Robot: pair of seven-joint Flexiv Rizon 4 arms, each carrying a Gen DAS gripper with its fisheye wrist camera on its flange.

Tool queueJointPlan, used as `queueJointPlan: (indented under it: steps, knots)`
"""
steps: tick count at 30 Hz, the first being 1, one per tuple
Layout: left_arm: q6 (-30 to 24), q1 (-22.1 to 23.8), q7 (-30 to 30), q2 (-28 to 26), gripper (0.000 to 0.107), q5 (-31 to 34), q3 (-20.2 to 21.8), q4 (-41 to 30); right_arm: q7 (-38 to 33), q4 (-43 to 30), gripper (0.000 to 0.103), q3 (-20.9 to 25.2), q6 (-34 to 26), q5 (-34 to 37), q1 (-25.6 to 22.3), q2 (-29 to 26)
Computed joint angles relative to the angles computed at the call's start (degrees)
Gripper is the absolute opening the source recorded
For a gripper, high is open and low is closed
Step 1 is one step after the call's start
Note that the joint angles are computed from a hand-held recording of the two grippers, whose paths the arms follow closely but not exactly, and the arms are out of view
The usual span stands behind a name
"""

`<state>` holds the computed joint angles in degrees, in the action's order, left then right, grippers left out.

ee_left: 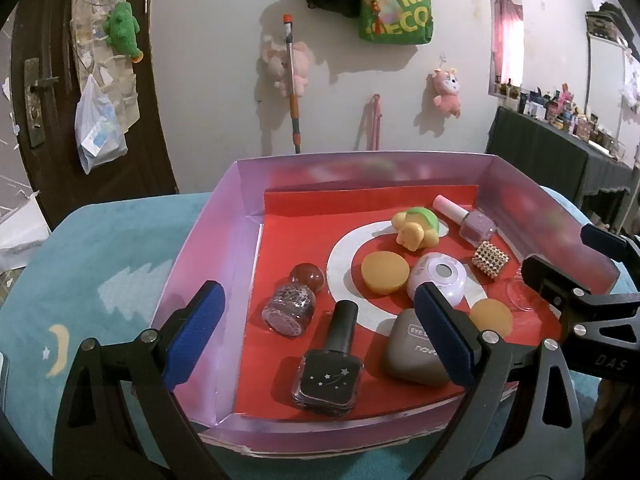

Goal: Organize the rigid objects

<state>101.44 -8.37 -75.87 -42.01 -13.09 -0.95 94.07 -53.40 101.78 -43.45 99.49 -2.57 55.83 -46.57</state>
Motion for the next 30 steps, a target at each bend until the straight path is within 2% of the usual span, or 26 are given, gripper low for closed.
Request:
queueJointPlan:
  steps: [30]
  knots:
    - [-0.8,0.5,-0.7,0.2,0.097,0.3,-0.3,0.2,0.0,0.0,0.103,-0.1,0.0,0.1,0.1,-0.1]
